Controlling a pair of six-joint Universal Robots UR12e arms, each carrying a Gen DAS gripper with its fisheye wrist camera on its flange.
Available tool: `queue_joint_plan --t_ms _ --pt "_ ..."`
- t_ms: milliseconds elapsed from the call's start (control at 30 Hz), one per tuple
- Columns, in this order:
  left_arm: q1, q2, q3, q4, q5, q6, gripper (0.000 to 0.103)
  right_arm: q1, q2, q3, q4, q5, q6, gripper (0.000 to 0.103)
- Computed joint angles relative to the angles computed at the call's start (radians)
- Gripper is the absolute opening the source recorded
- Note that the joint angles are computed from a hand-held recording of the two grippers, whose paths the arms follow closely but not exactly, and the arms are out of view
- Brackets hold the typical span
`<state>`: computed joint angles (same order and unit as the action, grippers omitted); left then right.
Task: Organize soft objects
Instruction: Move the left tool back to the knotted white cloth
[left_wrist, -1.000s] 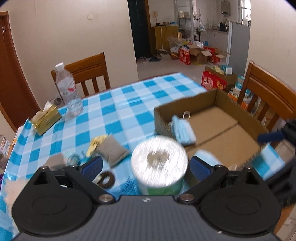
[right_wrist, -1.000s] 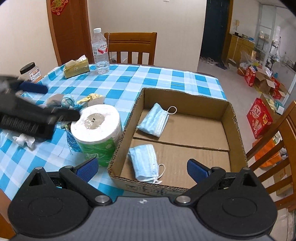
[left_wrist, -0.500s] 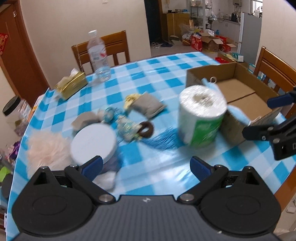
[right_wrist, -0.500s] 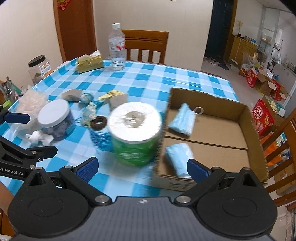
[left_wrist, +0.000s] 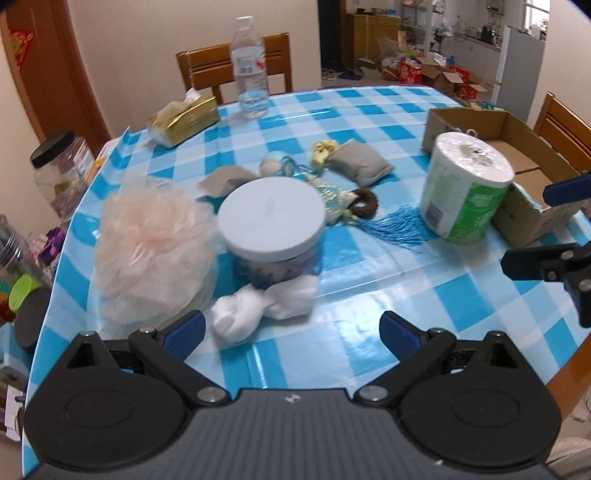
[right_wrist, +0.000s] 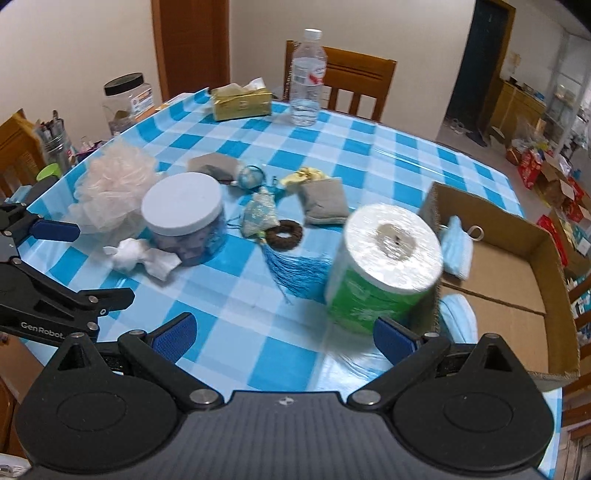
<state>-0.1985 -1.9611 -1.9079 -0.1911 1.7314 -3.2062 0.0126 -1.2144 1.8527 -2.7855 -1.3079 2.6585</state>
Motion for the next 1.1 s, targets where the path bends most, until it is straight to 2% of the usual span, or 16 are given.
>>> queue_joint_plan --t_ms 333,633,733,900,1100 --pt "0.003 -0.018 0.010 -0.033 0.060 -0.102 0.100 0.015 0.057 -0.075 0.049 0.069 -0.108 0.103" --pt "0.002 -0.068 0.045 -0.068 0.096 -0.209 0.100 0.021 0.106 -0.139 0.113 0.106 -0.202 0.103" --pt "0.000 -0.084 0.060 -0.080 0.106 -0.224 0.100 0.022 0.118 -0.159 0.135 0.117 -0.233 0.103" --pt "-0.014 -0.113 0.094 -0.101 0.167 -0.215 0.100 0.021 0.136 -0.188 0.165 0.139 -0.278 0.103" --pt "-0.005 -0.135 0.113 -0.092 0.153 -0.220 0.099 0.020 0.155 -0.216 0.200 0.156 -0.294 0.103"
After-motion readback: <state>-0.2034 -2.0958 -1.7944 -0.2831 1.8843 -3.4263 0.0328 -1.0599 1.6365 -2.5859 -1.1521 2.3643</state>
